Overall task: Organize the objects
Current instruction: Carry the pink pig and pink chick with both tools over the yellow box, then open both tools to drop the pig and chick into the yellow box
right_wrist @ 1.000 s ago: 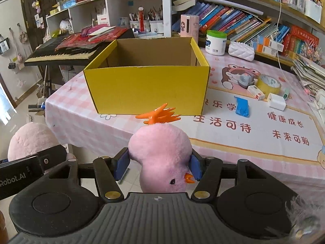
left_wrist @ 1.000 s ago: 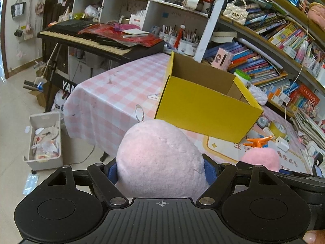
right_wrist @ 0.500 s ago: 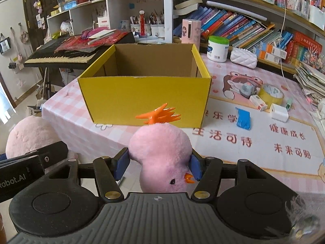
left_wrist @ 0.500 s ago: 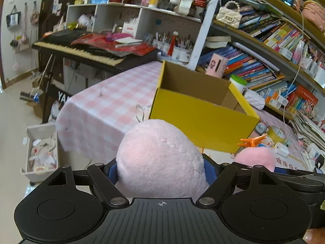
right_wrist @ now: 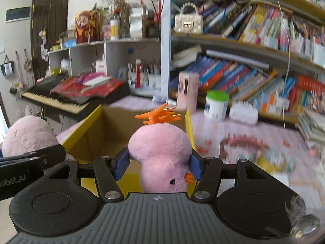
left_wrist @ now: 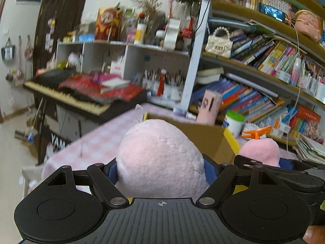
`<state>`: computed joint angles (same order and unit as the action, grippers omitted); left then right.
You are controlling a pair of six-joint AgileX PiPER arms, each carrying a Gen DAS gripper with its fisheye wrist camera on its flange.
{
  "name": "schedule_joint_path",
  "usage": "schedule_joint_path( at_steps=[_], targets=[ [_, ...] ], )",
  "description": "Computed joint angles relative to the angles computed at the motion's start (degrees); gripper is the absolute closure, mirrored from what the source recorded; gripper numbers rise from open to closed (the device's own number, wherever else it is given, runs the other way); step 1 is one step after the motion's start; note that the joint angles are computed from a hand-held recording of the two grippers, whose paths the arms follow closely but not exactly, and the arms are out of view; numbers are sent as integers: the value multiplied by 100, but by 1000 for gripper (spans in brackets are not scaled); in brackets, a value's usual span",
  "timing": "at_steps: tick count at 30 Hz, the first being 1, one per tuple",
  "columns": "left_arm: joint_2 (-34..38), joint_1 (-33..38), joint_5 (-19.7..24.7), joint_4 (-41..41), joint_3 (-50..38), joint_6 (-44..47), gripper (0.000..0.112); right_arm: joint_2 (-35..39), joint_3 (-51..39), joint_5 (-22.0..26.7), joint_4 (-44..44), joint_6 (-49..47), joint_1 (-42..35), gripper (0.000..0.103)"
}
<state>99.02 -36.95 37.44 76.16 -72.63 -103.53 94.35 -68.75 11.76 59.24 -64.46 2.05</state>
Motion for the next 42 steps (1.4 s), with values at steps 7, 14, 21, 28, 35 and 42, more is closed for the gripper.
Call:
schedule_joint_path(
  at_steps=[7, 14, 21, 28, 35, 42],
  targets=[
    [1022, 204, 332, -693, -1456, 1122, 33, 1262, -1524, 618, -769, 298, -108, 45],
    [1730, 227, 812, -1161, -2435, 1917, 32, 2225, -2676, 1592, -1617, 491, -145, 45],
    [2380, 281, 1045, -1896, -3441, 2839, 32, 2992, -3832, 2412, -1989, 689, -265, 45],
    [3033, 377, 1449, -2654, -4488, 3557, 32, 3611, -4859, 3109, -1747, 131, -476, 45],
    [3548, 454, 1744, -3064, -5359, 3897, 32, 4375, -6329, 3962, -1990, 220, -593, 45],
    [3893, 463, 2067, -3216, -5988, 3987, 29, 5082, -7790, 4795, -2259, 536, -621, 44]
  ],
)
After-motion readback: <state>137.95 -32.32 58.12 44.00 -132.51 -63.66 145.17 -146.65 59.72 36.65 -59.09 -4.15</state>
